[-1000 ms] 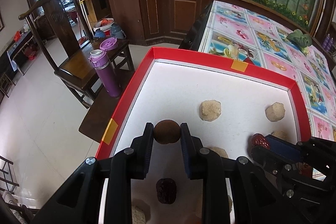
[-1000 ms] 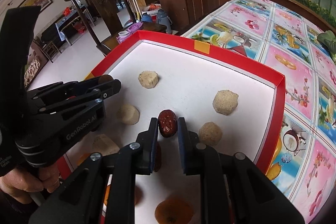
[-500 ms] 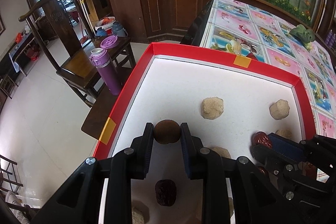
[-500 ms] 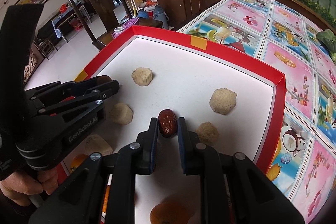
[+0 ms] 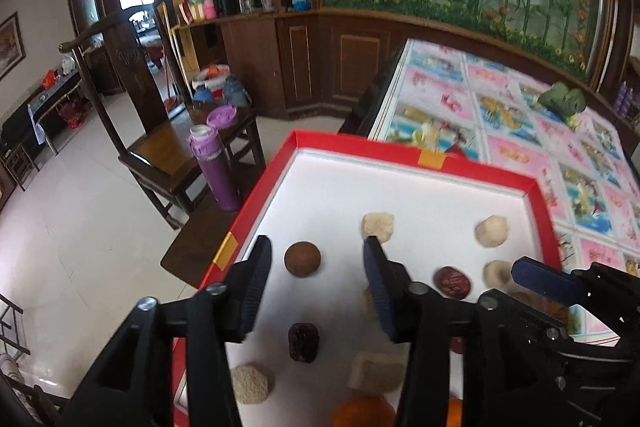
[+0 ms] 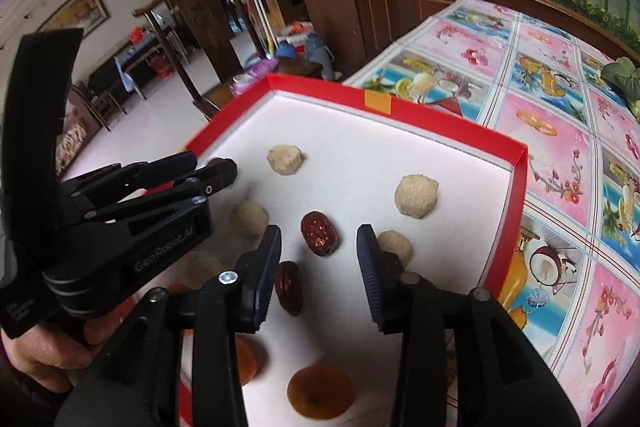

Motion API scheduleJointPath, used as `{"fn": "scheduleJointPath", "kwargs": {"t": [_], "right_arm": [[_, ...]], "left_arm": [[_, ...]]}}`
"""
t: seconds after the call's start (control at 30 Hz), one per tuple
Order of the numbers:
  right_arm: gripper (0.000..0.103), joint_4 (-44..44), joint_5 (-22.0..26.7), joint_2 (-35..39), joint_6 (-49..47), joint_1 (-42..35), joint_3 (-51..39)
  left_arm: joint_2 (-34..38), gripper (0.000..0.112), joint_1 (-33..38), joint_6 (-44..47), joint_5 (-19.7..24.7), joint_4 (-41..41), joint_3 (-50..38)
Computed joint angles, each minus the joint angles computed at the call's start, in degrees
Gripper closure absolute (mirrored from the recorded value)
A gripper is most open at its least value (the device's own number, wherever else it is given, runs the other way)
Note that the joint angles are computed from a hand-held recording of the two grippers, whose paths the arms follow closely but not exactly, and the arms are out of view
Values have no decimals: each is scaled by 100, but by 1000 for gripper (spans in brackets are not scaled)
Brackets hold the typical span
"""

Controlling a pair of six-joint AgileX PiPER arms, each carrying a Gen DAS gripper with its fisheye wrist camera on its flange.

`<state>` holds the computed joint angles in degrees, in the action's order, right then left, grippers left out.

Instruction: Organize fruits

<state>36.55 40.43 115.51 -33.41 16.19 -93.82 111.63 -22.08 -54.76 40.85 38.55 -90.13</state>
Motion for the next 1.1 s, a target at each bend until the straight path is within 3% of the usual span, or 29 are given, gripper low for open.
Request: {"fn": "scheduleJointPath", "kwargs": {"t": [0.17,0.4,0.57,0.63,0.67,0.8,0.9,1.1], "right_arm": [[55,866,-667,-721,-1087,-305,1039],[45,2038,-1075,-1650,-2373,-812,2117],[35,3024,-1155,-2447,-3528,-1247,2968],[27,3343,-1122,-2693,-3868,-1398,3246],[25,3670,-1156,-2871,-4196,-1493,3475],[9,4945,-1412,-3434,-5482,-1686,4215],[1,5476,-1450,-3678,-6006,-1778,4493],[0,5730,-1254,-4038,-6182,-2056,4756]], "left_arm": [[-578,43,-460,-1152,65,1076,505],[-1134,32,-1197,-1927,417,1926,770],[-1365,24,-1682,-2250,709,2077,773],[-1403,19,-1869,-2458,941,2147,748],[-1408,10,-2002,-2675,1125,2337,771],[-1416,10,-2700,-3702,1937,3672,1088],[-1363,10,-2876,-3530,2108,3643,978],[-1446,10,-3022,-3482,2167,3480,991]]}}
